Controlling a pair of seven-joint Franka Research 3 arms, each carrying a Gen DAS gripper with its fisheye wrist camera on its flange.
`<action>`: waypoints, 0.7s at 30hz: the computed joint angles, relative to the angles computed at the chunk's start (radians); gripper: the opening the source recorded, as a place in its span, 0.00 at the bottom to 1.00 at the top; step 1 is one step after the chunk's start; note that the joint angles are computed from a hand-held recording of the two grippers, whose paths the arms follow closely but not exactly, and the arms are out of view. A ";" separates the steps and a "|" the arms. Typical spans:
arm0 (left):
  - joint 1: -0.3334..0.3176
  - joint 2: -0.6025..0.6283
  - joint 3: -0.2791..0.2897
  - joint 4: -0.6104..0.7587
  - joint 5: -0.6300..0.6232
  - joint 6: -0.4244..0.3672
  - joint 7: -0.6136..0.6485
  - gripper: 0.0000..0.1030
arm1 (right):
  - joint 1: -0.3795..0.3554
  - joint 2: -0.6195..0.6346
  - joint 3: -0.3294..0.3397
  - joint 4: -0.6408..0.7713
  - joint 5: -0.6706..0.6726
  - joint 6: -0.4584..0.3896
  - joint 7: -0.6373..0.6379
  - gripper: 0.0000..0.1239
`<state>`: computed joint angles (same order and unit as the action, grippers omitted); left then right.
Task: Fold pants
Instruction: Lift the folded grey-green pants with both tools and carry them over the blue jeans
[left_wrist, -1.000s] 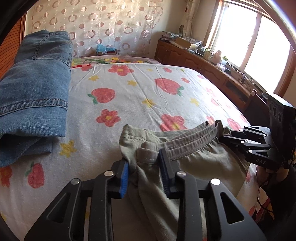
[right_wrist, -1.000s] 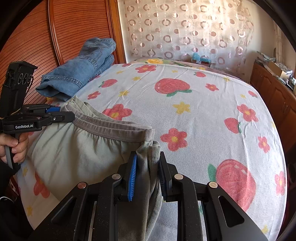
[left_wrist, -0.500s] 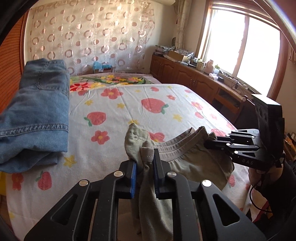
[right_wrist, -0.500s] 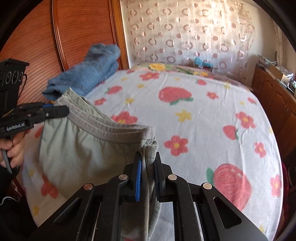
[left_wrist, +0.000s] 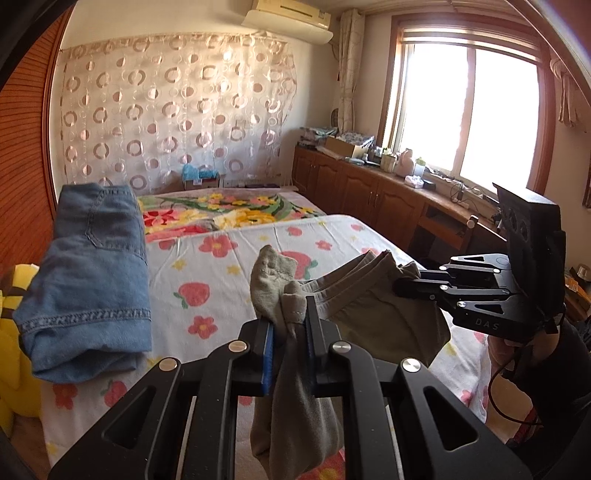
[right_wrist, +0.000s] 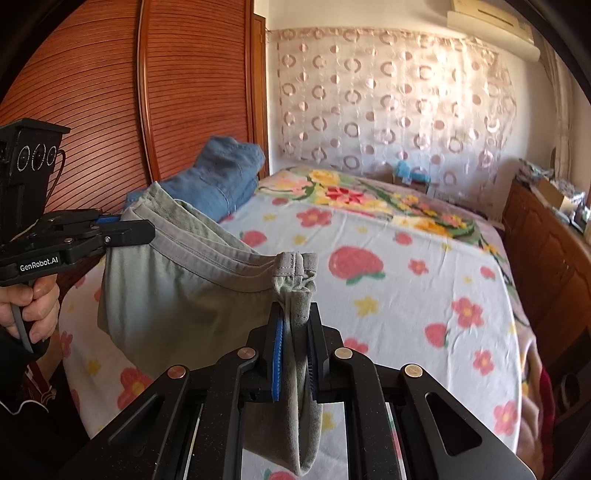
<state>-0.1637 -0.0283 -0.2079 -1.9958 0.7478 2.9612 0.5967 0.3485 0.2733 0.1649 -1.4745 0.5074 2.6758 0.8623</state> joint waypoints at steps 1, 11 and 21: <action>0.003 -0.004 0.002 0.002 0.007 0.004 -0.002 0.14 | 0.000 0.002 0.000 0.009 -0.002 -0.001 -0.003 0.09; 0.049 -0.015 0.021 -0.001 0.067 0.020 -0.063 0.14 | 0.031 0.145 -0.002 0.247 -0.080 -0.064 0.015 0.09; 0.096 -0.018 0.035 0.033 0.159 -0.003 -0.142 0.14 | 0.088 0.361 -0.011 0.585 -0.183 -0.114 0.065 0.09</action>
